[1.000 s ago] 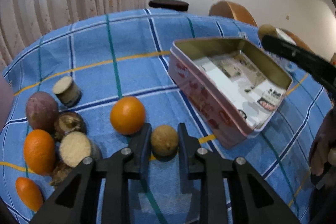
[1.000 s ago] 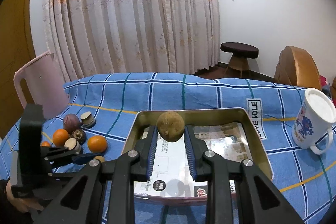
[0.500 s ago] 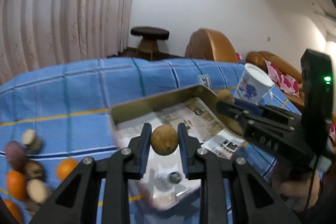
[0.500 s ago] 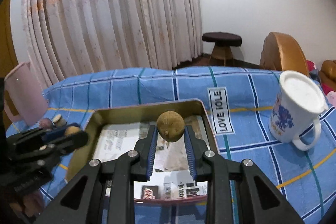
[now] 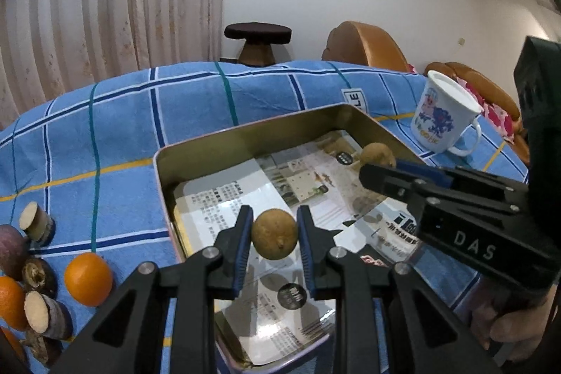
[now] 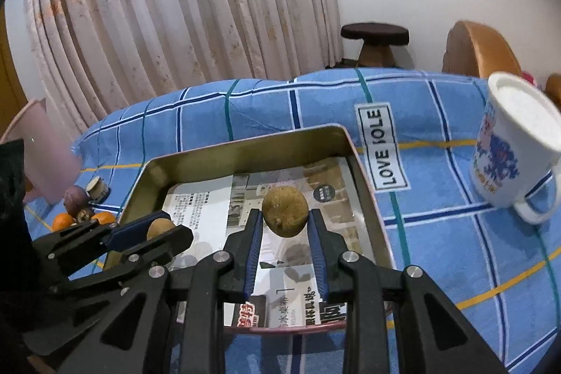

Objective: Organize fruits
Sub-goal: 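Lower both kiwi-like fruits into the pink tin and open both tools, then grasp an orange with the right tool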

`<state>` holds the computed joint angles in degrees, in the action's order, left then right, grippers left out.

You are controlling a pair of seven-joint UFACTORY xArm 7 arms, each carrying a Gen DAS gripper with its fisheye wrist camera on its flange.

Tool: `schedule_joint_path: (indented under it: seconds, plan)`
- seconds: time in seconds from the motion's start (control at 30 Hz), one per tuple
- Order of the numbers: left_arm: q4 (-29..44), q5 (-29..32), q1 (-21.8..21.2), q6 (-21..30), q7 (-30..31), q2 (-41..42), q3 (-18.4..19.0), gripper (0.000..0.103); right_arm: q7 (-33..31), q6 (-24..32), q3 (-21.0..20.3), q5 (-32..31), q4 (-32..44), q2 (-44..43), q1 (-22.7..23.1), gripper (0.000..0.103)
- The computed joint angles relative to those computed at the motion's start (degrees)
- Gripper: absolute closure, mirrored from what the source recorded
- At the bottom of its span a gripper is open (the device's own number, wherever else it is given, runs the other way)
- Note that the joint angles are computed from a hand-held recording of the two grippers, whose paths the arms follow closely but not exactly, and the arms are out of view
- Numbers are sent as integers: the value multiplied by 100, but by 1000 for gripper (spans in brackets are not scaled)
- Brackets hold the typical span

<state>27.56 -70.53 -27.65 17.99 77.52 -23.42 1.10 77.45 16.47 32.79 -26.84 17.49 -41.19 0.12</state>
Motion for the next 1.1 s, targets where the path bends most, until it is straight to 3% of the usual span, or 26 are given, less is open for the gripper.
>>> schedule_joint_path:
  seconds: [0.07, 0.1, 0.2, 0.23, 0.4, 0.47, 0.73, 0.87, 1.1]
  plan:
    - [15, -37, -19, 11, 54, 28, 0, 71, 31, -191, -103, 65, -91, -21, 37, 74]
    - [14, -71, -25, 56, 84, 13, 16, 64, 22, -250, -109, 77, -111, -41, 30, 71]
    - [-60, -433, -87, -113, 344, -177, -3, 29, 53, -396, -68, 170, -173, -176, 0, 46]
    - [-79, -621, -121, -213, 488, -246, -5, 22, 117, -432, 21, 183, -198, -281, -66, 43]
    - [-118, -1433, -23, -510, 1135, -624, -43, 2, 429, -514, 532, 196, -352, -1106, -380, 43]
    - [-111, -1805, 127, -615, 1486, -712, -90, 1, 496, -511, 732, 190, -327, -1270, -486, 43]
    - [-130, -1925, 1032, -473, 2011, -755, -107, 0, 651, -622, 1374, 104, -87, -1312, -879, 43]
    - [-102, -2245, 1481, -422, 2783, -693, -3, 0, 773, -645, 1863, 48, 128, -1374, -1139, 43]
    - [118, -1659, 2200, -17, 2760, -280, 434, 0, 899, -192, 2655, -65, 818, -1126, -1556, 43]
